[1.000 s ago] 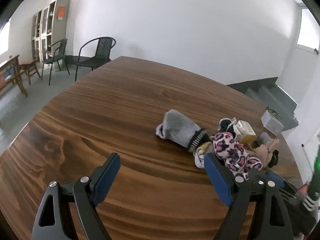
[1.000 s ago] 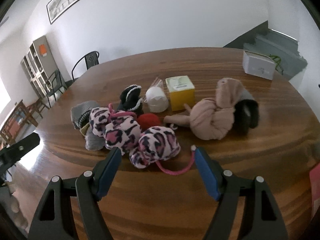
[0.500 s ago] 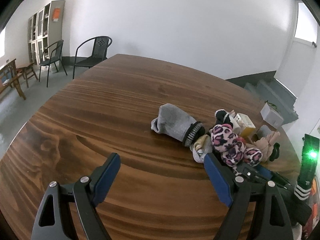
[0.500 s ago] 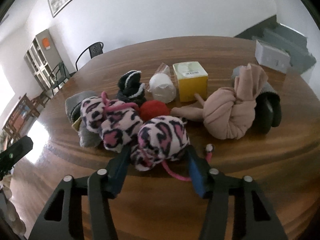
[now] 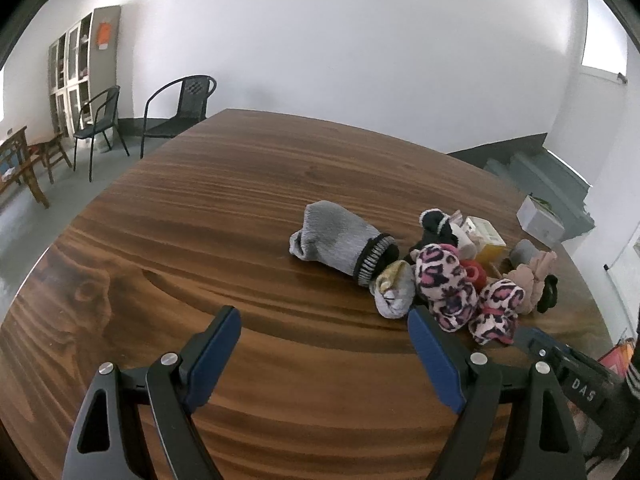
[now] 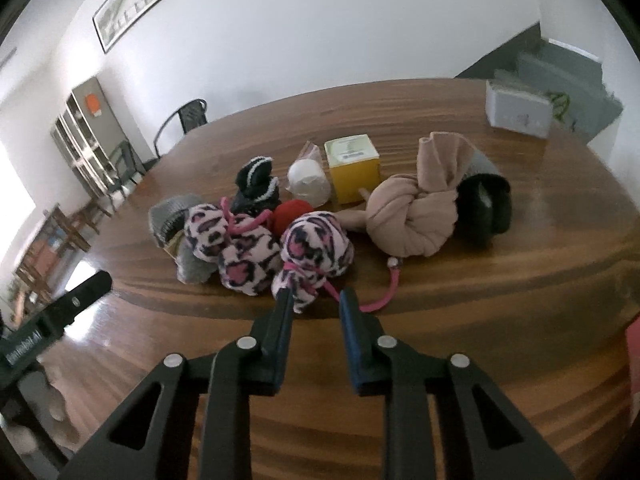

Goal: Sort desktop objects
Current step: 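Grasp a pink leopard-print plush ball with the right gripper and lift it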

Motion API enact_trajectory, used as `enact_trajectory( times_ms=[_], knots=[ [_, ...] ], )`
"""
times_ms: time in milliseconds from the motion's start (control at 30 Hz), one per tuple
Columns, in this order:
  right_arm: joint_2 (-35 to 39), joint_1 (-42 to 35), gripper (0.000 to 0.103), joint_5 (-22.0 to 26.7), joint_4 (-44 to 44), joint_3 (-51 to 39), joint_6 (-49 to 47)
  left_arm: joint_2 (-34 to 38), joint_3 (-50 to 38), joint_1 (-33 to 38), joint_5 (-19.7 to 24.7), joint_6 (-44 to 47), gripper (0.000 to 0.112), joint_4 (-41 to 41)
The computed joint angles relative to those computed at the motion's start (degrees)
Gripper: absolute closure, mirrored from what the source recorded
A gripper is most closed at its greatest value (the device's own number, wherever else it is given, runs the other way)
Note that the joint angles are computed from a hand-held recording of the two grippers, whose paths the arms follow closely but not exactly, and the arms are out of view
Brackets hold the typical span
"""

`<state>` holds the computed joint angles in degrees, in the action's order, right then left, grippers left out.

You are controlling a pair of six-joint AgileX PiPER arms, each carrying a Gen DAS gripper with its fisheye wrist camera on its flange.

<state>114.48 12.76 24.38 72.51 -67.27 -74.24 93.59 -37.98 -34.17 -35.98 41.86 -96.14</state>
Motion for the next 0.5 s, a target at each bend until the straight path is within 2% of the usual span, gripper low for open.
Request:
enact_trajectory(
  times_ms=[33,67,200,367,500],
  knots=[
    [0.46,-0.17,0.028,0.59,0.49,-0.46,0.52,-0.06,-0.01,-0.17,-0.12,0.02,0.025,0.05],
    [0.81,-0.28,0.027,0.91,1.64,-0.73,0.48,-0.16,0.01,-0.28,-0.18,0.01,0.025,0.12],
    [2.36,1.85,0.027,-1.71,-0.84,-3.26,3.48,-0.6,0.21,-0.15,0.13,-0.14,0.025,0.44],
    [4.65,4.46,0.028,-6.11,-11.43,-7.06,15.87,-0.73,0.33,-0.01,0.41,-0.6,0.025,0.83],
    [7.52,5.49,0.033,-6.72,-19.6,-10.69,24.44,-0.32,0.07,0.05,0.74,-0.07,0.025,0.61]
  ],
)
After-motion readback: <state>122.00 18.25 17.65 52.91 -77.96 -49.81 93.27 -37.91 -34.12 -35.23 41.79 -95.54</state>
